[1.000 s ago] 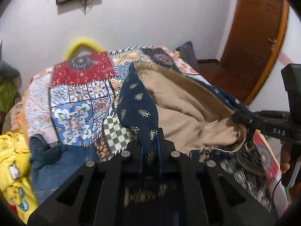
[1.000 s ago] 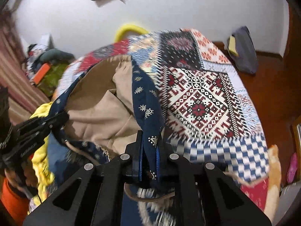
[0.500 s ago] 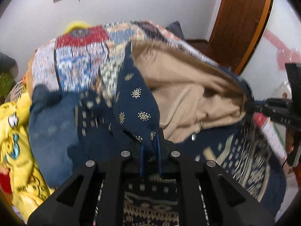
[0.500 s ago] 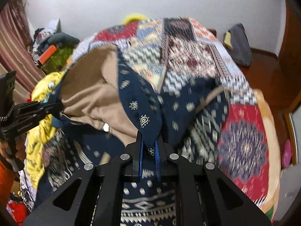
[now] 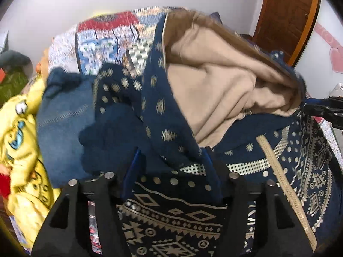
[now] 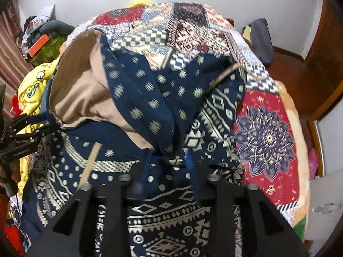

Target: Fold large clothes

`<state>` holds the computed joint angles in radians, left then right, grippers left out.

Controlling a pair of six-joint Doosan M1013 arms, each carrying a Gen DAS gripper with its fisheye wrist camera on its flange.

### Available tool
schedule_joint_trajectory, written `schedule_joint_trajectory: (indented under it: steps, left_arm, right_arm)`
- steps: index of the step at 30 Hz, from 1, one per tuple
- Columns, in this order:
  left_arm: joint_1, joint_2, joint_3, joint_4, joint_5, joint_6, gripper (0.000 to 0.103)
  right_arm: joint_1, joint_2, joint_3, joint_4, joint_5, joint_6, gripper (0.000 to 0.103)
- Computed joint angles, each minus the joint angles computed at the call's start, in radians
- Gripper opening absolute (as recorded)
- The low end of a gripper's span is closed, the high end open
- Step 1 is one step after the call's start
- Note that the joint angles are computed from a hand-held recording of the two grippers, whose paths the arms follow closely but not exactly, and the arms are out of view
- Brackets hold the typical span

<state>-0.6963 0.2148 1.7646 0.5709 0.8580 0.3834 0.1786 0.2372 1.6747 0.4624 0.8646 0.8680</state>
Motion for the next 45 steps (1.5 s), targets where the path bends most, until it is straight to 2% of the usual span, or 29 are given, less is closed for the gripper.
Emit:
schedule_joint_trajectory:
  steps: [2, 6, 11, 13, 20, 22, 24, 25, 27, 29, 31, 36, 40, 45]
  left_arm:
    - [0.000, -0.011, -0.006, 0.023, 0.007, -0.008, 0.060]
    - [0.013, -0.026, -0.024, 0.082, 0.005, -0.031, 0.063]
    - [0.050, -0.015, -0.060, 0.085, -0.032, -0.019, 0.063]
    - [0.072, -0.006, -0.071, 0.072, -0.060, -0.009, 0.063]
    - [0.121, 0.063, -0.126, 0.051, -0.076, 0.058, 0.063]
    - [0.130, 0.081, -0.138, 0.056, -0.079, 0.065, 0.056]
    - [0.135, 0.094, -0.147, 0.051, -0.086, 0.074, 0.042]
    - [0.137, 0.097, -0.149, 0.048, -0.092, 0.077, 0.038]
    - [0.141, 0.104, -0.154, 0.036, -0.108, 0.080, 0.022]
    - [0.143, 0.106, -0.155, 0.026, -0.123, 0.089, 0.010]
    - [0.138, 0.101, -0.153, 0.020, -0.140, 0.099, 0.008]
    - [0.103, 0.057, -0.135, 0.041, -0.184, 0.119, 0.006]
    - [0.073, 0.014, -0.121, 0.037, -0.221, 0.146, 0.006]
    - [0.041, -0.031, -0.102, -0.026, -0.267, 0.196, 0.006]
  right_arm:
    - [0.001, -0.015, 0.004, 0.046, -0.026, -0.045, 0.052]
    - [0.018, -0.013, -0.022, 0.118, -0.019, -0.111, 0.058]
    - [0.064, 0.022, -0.062, 0.129, -0.030, -0.134, 0.059]
    - [0.085, 0.047, -0.087, 0.091, -0.028, -0.108, 0.059]
    - [0.114, 0.139, -0.169, 0.073, 0.009, -0.039, 0.059]
    - [0.116, 0.157, -0.186, 0.085, 0.015, -0.027, 0.058]
    - [0.118, 0.171, -0.201, 0.095, 0.027, -0.011, 0.058]
    - [0.117, 0.176, -0.206, 0.102, 0.031, -0.007, 0.056]
    - [0.114, 0.179, -0.211, 0.116, 0.038, -0.009, 0.047]
    - [0.108, 0.180, -0.211, 0.133, 0.050, -0.016, 0.026]
    - [0.101, 0.178, -0.210, 0.151, 0.062, -0.024, 0.014]
    - [0.079, 0.130, -0.171, 0.193, 0.047, -0.082, 0.008]
    - [0.050, 0.065, -0.134, 0.232, 0.078, -0.156, 0.006]
    - [0.014, -0.031, -0.063, 0.282, 0.121, -0.277, 0.006]
